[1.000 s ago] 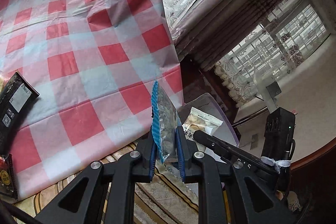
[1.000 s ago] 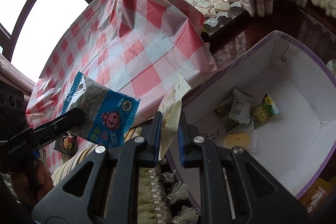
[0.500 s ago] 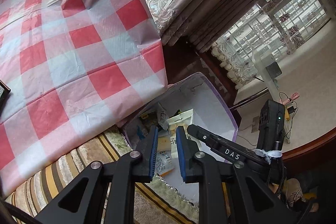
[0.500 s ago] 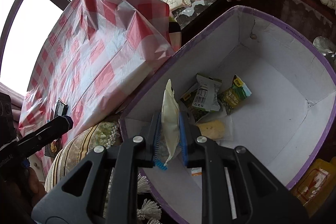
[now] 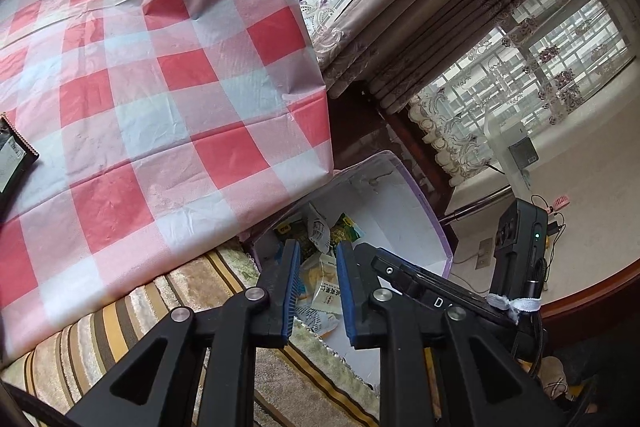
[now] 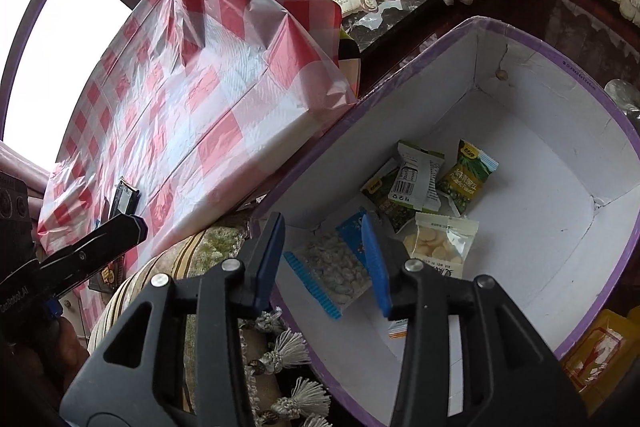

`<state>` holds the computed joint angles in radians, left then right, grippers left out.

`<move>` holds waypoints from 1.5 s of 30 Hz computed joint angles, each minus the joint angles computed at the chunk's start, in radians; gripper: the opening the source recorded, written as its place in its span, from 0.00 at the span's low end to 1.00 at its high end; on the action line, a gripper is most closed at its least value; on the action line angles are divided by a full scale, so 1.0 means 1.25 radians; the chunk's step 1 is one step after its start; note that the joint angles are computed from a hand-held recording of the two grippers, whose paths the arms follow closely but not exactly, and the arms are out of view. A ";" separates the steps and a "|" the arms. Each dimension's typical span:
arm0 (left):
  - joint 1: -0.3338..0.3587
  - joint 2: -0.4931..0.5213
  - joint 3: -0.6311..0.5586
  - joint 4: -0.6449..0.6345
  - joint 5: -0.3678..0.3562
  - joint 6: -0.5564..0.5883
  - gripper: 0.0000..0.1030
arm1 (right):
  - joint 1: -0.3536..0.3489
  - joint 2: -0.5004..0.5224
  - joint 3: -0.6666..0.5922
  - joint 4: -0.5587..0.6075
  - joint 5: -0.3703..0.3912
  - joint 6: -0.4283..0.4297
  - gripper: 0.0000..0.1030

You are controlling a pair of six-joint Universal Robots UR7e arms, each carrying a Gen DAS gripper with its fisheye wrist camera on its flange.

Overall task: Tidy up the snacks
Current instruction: 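Carry both packets to the white box and open both tools over it, then return both tools from the white box to the snack pile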

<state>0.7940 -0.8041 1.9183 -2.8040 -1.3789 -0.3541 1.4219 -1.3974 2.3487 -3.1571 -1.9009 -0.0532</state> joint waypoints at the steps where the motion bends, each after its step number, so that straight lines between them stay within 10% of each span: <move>1: 0.001 -0.005 0.004 -0.006 0.000 -0.002 0.20 | 0.008 0.005 -0.002 0.002 -0.003 -0.001 0.45; 33: 0.068 -0.357 0.333 -0.170 0.231 -0.297 0.35 | 0.205 0.165 -0.109 0.107 -0.059 -0.026 0.56; 45: 0.117 -0.374 0.302 -0.199 0.305 -0.241 0.35 | 0.255 0.270 -0.192 0.162 -0.055 -0.021 0.60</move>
<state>0.9408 -1.2713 2.2955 -3.0533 -0.9980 -0.6558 1.7402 -1.0597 2.1082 -2.9548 -1.9702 -0.0791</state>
